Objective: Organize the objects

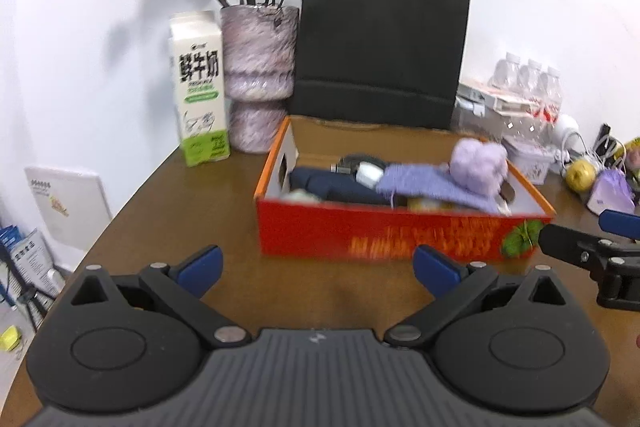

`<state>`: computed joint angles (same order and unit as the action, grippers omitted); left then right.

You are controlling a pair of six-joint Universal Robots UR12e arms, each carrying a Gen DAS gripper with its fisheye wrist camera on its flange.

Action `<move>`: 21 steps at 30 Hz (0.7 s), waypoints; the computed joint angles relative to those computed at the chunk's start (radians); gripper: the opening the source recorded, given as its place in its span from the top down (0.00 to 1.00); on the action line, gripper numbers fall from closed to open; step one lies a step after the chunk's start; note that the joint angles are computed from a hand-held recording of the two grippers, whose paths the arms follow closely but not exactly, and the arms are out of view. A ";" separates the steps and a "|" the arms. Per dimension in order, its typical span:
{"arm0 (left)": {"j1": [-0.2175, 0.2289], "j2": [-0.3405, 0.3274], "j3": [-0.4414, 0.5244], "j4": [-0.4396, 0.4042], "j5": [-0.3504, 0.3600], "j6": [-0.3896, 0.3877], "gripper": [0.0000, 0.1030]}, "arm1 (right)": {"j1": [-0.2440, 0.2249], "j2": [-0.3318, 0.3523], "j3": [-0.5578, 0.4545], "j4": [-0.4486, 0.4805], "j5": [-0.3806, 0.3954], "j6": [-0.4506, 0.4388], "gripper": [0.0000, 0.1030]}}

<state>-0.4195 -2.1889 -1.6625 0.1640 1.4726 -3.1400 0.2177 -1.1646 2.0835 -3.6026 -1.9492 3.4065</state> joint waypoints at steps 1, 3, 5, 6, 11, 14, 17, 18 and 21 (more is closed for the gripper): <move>0.002 0.013 -0.021 0.003 -0.002 0.004 0.00 | 0.010 -0.009 0.013 0.002 -0.006 0.006 0.00; 0.003 0.035 -0.058 0.007 -0.005 0.010 0.00 | 0.027 -0.023 0.034 0.005 -0.014 0.015 0.00; 0.003 0.055 -0.090 0.012 -0.002 0.012 0.00 | 0.042 -0.035 0.052 0.007 -0.024 0.022 0.00; 0.002 0.063 -0.103 0.016 -0.001 0.014 0.00 | 0.049 -0.039 0.058 0.009 -0.029 0.024 0.00; 0.000 0.100 -0.161 0.021 -0.002 0.016 0.00 | 0.080 -0.061 0.090 0.028 -0.056 0.047 0.00; -0.001 0.113 -0.184 0.020 -0.002 0.013 0.00 | 0.092 -0.069 0.105 0.030 -0.068 0.060 0.00; -0.004 0.122 -0.198 0.023 0.008 0.011 0.00 | 0.100 -0.076 0.116 0.031 -0.081 0.067 0.00; -0.004 0.125 -0.203 0.026 0.008 0.010 0.00 | 0.100 -0.078 0.118 0.031 -0.084 0.068 0.00; -0.003 0.131 -0.214 0.032 0.009 0.010 0.00 | 0.105 -0.083 0.125 0.026 -0.092 0.071 0.00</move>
<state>-0.4225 -2.0579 -1.8761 0.1964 1.4815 -3.1300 0.3227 -1.2474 2.2085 -3.5766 -2.0413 3.4775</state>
